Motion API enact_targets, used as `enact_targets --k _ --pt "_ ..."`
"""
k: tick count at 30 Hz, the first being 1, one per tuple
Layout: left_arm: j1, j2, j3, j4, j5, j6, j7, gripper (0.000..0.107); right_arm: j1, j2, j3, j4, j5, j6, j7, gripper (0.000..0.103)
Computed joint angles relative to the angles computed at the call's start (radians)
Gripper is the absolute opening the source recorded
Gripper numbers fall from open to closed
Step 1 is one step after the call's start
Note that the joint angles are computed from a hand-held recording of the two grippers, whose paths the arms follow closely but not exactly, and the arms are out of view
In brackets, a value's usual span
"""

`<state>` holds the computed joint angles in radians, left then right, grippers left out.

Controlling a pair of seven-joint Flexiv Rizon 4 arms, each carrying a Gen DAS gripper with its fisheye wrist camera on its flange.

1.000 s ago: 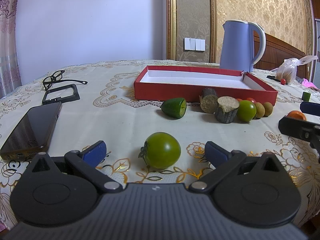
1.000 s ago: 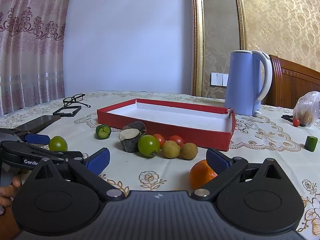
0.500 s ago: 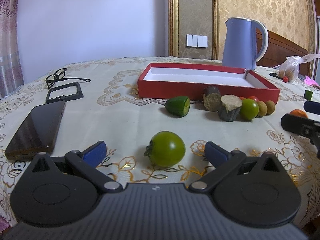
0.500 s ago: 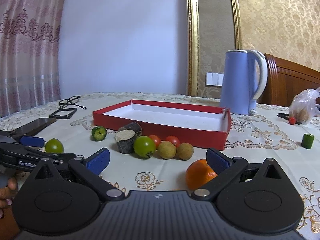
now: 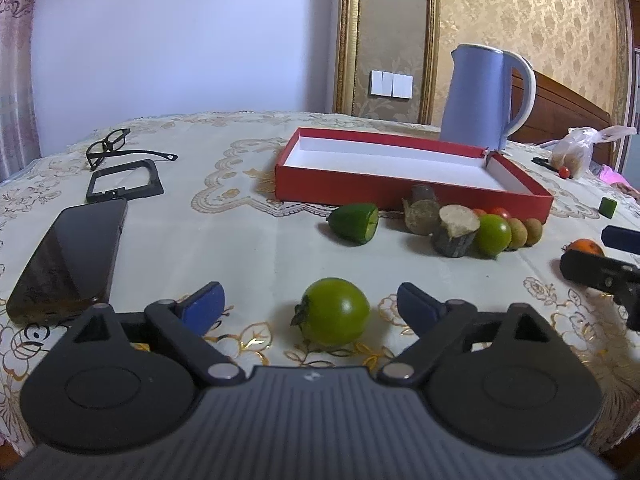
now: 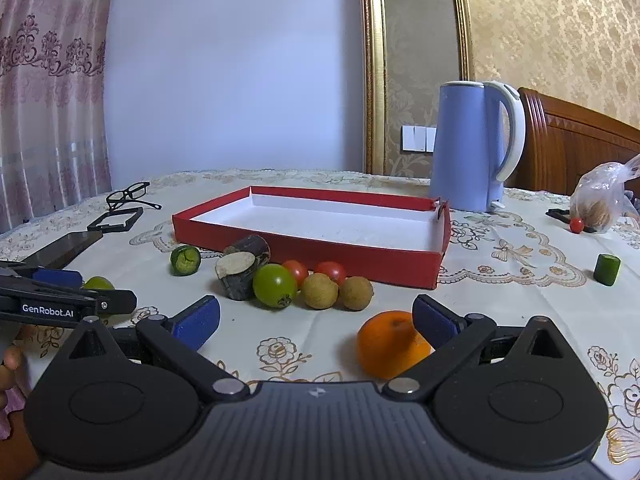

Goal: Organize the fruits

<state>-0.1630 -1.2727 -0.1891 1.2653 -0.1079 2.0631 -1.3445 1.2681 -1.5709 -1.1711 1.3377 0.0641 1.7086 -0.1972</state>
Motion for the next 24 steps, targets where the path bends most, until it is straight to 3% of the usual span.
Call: enact_targets --k 8,21,24 --pt "-0.015 0.003 0.010 0.005 -0.008 0.011 0.006 0.087 -0.009 0.005 0.011 -0.013 -0.007 0.006 -0.026 0.103" --pt "-0.068 -0.006 0.065 -0.013 -0.089 0.033 0.052 0.089 -0.023 0.027 0.045 -0.022 -0.006 0.010 -0.063 0.103" --pt "-0.060 -0.005 0.052 -0.015 -0.080 0.028 0.056 0.081 -0.022 0.024 0.043 -0.021 -0.002 0.011 -0.064 0.103"
